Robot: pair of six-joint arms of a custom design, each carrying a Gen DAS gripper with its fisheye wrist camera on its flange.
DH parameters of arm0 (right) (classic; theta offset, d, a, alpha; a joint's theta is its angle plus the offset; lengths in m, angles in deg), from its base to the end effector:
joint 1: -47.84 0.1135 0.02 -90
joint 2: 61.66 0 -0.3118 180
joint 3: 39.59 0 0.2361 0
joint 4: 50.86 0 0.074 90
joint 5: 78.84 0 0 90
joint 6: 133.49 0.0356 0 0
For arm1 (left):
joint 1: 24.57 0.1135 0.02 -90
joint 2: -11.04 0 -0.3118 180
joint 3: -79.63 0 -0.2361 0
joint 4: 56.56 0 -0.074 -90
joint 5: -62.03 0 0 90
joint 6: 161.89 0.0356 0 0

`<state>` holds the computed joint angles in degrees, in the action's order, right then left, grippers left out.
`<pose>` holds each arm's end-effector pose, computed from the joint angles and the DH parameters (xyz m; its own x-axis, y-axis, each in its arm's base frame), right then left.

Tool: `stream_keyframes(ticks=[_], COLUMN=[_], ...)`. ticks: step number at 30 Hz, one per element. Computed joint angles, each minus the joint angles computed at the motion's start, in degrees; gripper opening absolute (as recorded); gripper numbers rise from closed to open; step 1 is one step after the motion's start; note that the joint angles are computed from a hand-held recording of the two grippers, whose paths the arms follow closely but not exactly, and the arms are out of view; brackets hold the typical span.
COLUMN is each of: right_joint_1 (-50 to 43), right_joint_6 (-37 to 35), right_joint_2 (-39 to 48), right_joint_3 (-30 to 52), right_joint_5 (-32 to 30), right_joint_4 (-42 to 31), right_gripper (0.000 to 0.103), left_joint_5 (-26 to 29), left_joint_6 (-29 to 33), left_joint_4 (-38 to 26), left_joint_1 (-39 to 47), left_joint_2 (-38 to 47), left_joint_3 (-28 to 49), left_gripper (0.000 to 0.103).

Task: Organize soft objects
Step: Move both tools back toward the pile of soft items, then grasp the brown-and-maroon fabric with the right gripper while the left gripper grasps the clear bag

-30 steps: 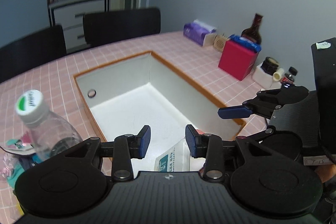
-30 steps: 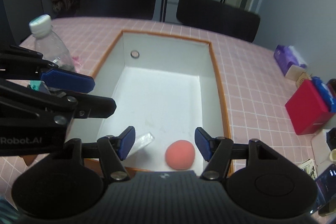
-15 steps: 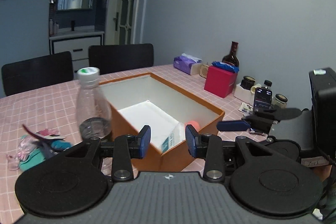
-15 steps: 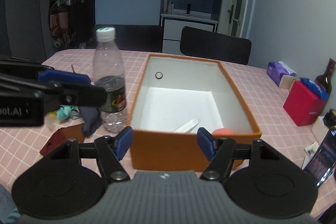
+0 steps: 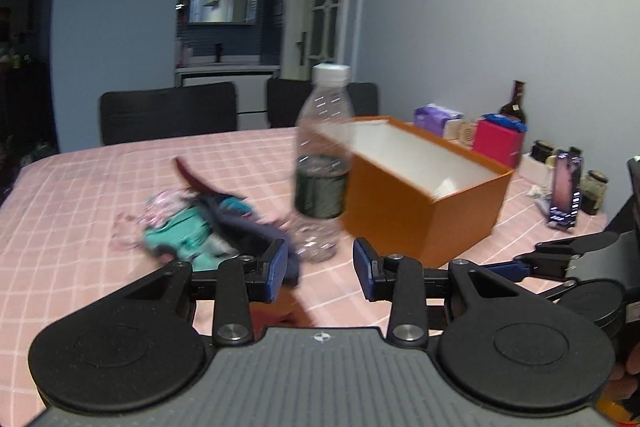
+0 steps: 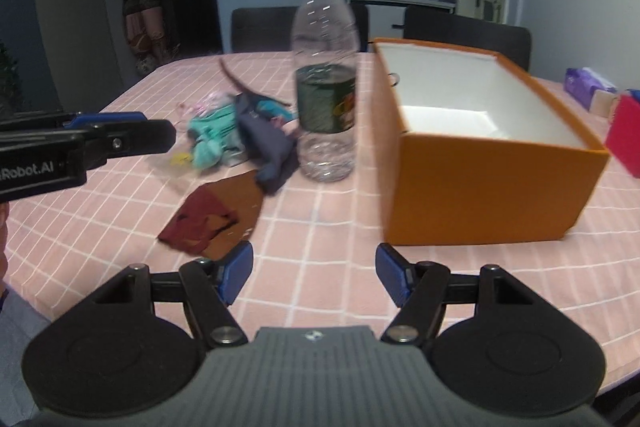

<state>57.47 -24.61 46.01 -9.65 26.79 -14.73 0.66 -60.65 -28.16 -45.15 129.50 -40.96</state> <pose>0.2439 0.0317 0.1080 -0.6072 0.2130 -0.7654 0.2473 0.9662 0.0727 0.3503 -0.1497 0.1315 -0.3327 0.3077 -0.8914 0.7741 0.6289 -0.0719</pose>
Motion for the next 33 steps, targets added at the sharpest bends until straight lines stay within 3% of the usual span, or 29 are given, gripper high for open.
stream_keyframes(ticks=[7, 18, 20, 22, 28, 33], right_joint_1=[4.6, 5.8, 5.1, 4.1, 0.9, 1.2], right_joint_6=[0.5, -2.0, -1.7, -1.3, 1.9, 2.1], right_joint_2=[5.4, 11.2, 12.4, 14.1, 19.2, 22.1], right_joint_3=[5.6, 18.2, 19.8, 21.7, 28.0, 32.4], right_joint_5=[0.2, 0.7, 0.1, -0.9, -6.4, -6.4], right_joint_4=[0.1, -6.0, -6.7, -7.6, -12.4, -15.6], right_gripper=[0.067, 0.068, 0.070, 0.079, 0.088, 0.095], left_joint_5=[-2.8, -0.9, -0.3, -0.5, -1.6, -2.3], left_joint_6=[0.8, 3.6, 4.7, 5.3, 6.1, 5.9], left_joint_4=[5.5, 0.0, -1.4, -2.9, -7.7, -10.2], left_joint_1=[6.1, 11.5, 11.5, 11.2, 10.2, 10.1], left_joint_2=[3.9, 8.7, 9.4, 10.4, 12.9, 14.3], left_joint_3=[-2.8, 4.5, 6.0, 7.8, 12.5, 15.2], left_gripper=[0.043, 0.043, 0.043, 0.043, 0.043, 0.043])
